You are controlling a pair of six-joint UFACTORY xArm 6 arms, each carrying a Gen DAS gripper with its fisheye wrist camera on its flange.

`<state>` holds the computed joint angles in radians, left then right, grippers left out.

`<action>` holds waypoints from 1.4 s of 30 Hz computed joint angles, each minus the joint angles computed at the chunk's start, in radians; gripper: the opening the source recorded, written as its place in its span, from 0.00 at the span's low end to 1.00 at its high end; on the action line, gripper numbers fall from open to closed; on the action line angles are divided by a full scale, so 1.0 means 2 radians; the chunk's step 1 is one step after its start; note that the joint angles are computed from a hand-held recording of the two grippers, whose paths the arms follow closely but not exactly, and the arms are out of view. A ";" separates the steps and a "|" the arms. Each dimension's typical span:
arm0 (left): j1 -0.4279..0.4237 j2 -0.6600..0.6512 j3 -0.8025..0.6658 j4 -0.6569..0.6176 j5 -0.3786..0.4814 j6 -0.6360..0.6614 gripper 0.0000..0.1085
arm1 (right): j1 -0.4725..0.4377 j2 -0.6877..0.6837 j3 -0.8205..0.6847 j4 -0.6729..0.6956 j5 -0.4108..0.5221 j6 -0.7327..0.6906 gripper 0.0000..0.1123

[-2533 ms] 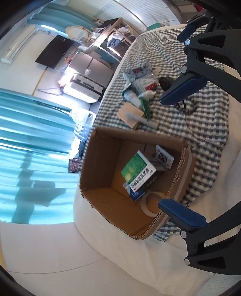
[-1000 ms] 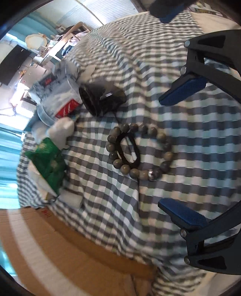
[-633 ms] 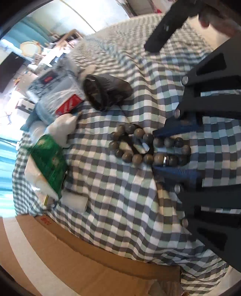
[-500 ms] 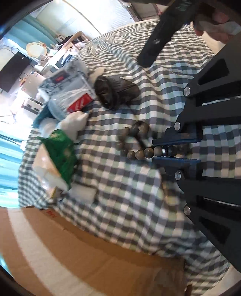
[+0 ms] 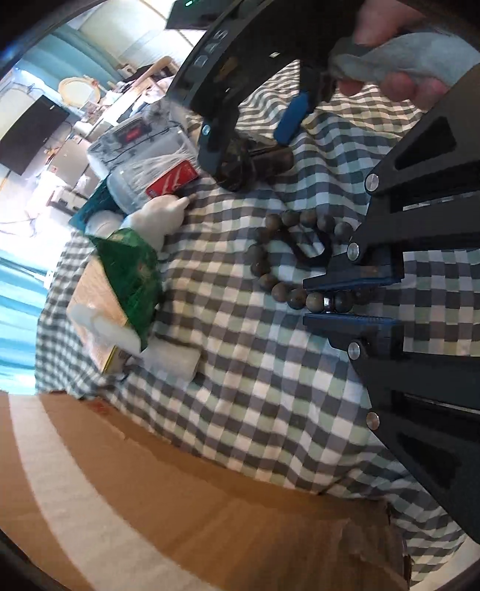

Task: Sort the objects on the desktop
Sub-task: 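Grasp the bead bracelet with left tool while right tool grasps the black case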

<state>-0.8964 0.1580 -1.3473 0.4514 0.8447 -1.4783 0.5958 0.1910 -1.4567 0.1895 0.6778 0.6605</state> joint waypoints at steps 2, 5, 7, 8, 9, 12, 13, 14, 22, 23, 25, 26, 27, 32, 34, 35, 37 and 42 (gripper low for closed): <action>-0.001 0.001 -0.002 -0.001 0.001 0.002 0.10 | -0.002 0.002 -0.005 -0.004 0.010 -0.008 0.45; -0.003 -0.003 -0.005 -0.002 0.001 0.007 0.10 | -0.005 -0.021 0.026 0.029 -0.008 -0.052 0.44; -0.006 -0.001 -0.013 -0.003 0.005 0.011 0.10 | -0.006 -0.043 0.047 0.029 -0.005 -0.076 0.44; -0.008 -0.002 -0.015 0.000 0.007 0.009 0.10 | -0.004 -0.057 0.059 0.028 -0.001 -0.086 0.44; -0.012 -0.004 -0.017 0.005 0.007 0.009 0.10 | -0.004 -0.069 0.068 0.029 0.003 -0.095 0.44; -0.022 0.000 -0.041 0.012 0.030 0.027 0.10 | -0.001 -0.112 0.108 0.026 0.006 -0.118 0.44; -0.025 -0.001 -0.045 0.013 0.033 0.029 0.10 | 0.000 -0.125 0.119 0.022 0.008 -0.124 0.44; -0.030 -0.004 -0.049 0.017 0.037 0.028 0.10 | -0.001 -0.138 0.128 0.015 0.018 -0.128 0.44; -0.057 -0.009 -0.091 0.053 0.076 0.013 0.10 | 0.013 -0.205 0.158 -0.048 0.024 -0.120 0.29; -0.061 -0.010 -0.095 0.058 0.082 0.010 0.10 | 0.015 -0.208 0.157 -0.051 0.022 -0.121 0.29; -0.069 -0.015 -0.099 0.063 0.092 0.006 0.10 | 0.018 -0.224 0.164 -0.055 0.018 -0.120 0.27; -0.074 -0.015 -0.105 0.067 0.100 0.003 0.10 | 0.019 -0.228 0.165 -0.057 0.020 -0.117 0.26; -0.078 -0.015 -0.109 0.069 0.106 0.002 0.10 | 0.020 -0.235 0.169 -0.058 0.020 -0.115 0.26; -0.090 -0.013 -0.118 0.072 0.117 -0.001 0.10 | 0.021 -0.249 0.177 -0.106 0.048 -0.083 0.53; -0.091 -0.007 -0.119 0.068 0.118 0.003 0.10 | 0.016 -0.257 0.193 -0.105 0.036 -0.078 0.64; -0.091 -0.005 -0.118 0.065 0.116 0.002 0.10 | 0.013 -0.256 0.196 -0.098 0.035 -0.082 0.64; -0.089 -0.001 -0.112 0.057 0.108 0.002 0.10 | 0.009 -0.249 0.194 -0.087 0.040 -0.089 0.64; -0.078 0.009 -0.093 0.025 0.083 0.010 0.10 | -0.002 -0.218 0.185 -0.061 0.044 -0.092 0.64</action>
